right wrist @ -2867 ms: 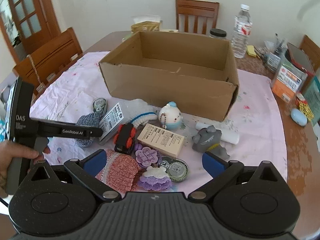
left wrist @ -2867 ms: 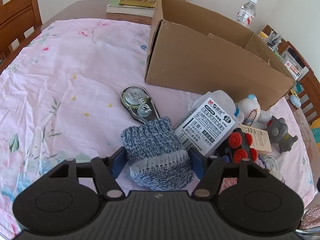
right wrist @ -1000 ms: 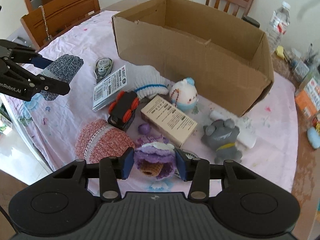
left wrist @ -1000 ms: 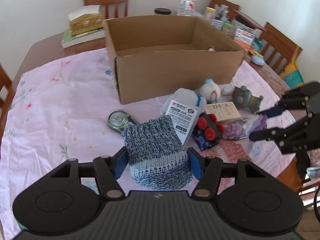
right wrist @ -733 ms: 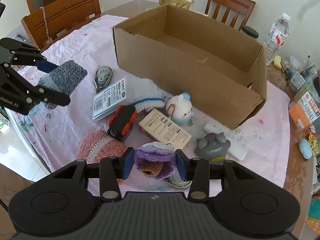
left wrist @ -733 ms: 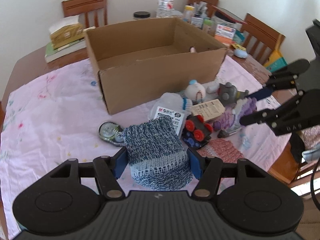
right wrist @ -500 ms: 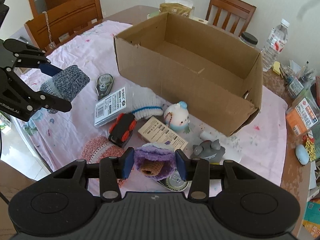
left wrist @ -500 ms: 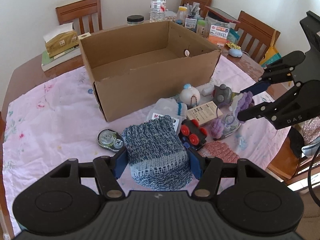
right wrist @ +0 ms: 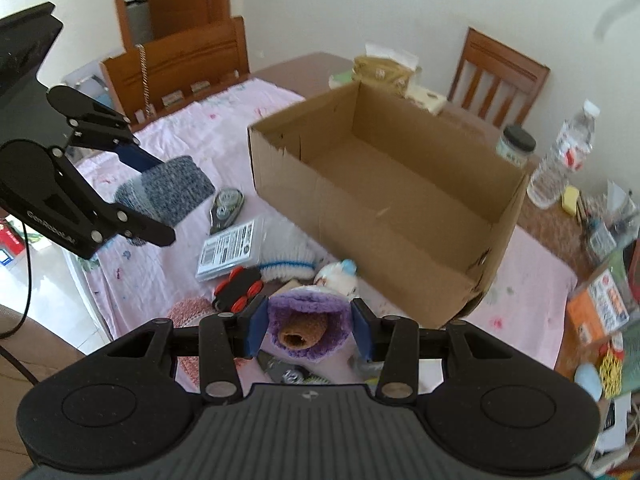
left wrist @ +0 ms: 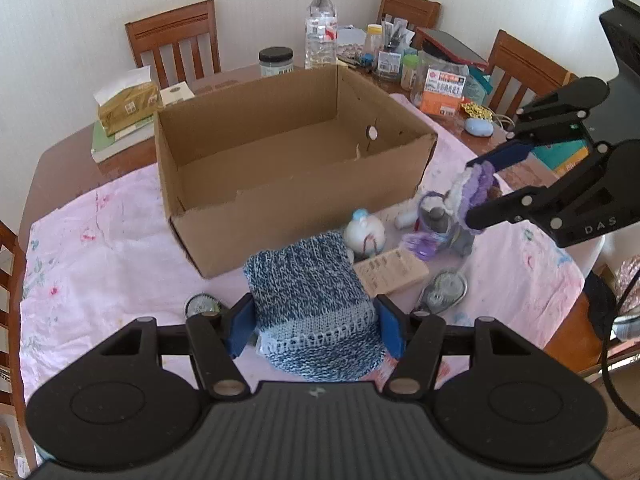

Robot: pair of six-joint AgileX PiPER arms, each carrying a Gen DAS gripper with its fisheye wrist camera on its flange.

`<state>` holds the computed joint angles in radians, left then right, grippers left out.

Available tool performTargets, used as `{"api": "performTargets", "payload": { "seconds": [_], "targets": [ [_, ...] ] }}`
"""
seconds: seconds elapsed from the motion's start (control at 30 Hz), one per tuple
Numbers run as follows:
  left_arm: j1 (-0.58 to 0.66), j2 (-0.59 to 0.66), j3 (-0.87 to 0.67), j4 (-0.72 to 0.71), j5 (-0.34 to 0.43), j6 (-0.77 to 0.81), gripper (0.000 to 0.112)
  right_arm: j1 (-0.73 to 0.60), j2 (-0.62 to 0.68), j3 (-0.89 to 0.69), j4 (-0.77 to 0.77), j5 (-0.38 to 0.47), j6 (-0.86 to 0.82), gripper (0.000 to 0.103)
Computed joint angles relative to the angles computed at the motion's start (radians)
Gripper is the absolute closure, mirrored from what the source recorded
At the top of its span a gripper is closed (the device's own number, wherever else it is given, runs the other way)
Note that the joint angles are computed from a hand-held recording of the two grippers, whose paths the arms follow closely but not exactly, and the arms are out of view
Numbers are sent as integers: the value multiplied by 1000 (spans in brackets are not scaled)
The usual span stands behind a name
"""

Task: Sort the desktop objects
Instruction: 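Carry the sock and sponge over the box and release both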

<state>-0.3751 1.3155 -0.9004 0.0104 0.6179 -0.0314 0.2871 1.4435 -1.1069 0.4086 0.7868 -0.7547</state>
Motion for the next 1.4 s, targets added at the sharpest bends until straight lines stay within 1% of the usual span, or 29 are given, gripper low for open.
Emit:
{"api": "performTargets", "payload": {
  "seconds": [0.13,0.3,0.43,0.5,0.8,1.03,1.27,1.4],
  "targets": [
    [-62,25,-56,112,26,-152,50,-70,23,-46,80,39,-140,54],
    [-97,58,-127,185,59,-248,50,-135,57,-104,151,76,-265,54],
    [-96,87,-175,189,65,-236,50,-161,76,-145,181,92,-310,54],
    [-89,100,-195,180,60,-211,50,-167,82,-160,189,87,-318,54],
    [1,158,-270,76,20,-24,50,-151,106,-239,145,46,-222,54],
    [72,234,-351,10,2,95,50,-124,170,-334,81,16,-115,54],
    [132,333,-439,-47,-1,172,50,-99,251,-441,15,13,-30,54],
    [152,403,-493,-61,13,187,50,-90,311,-502,-4,37,11,54]
  ]
}}
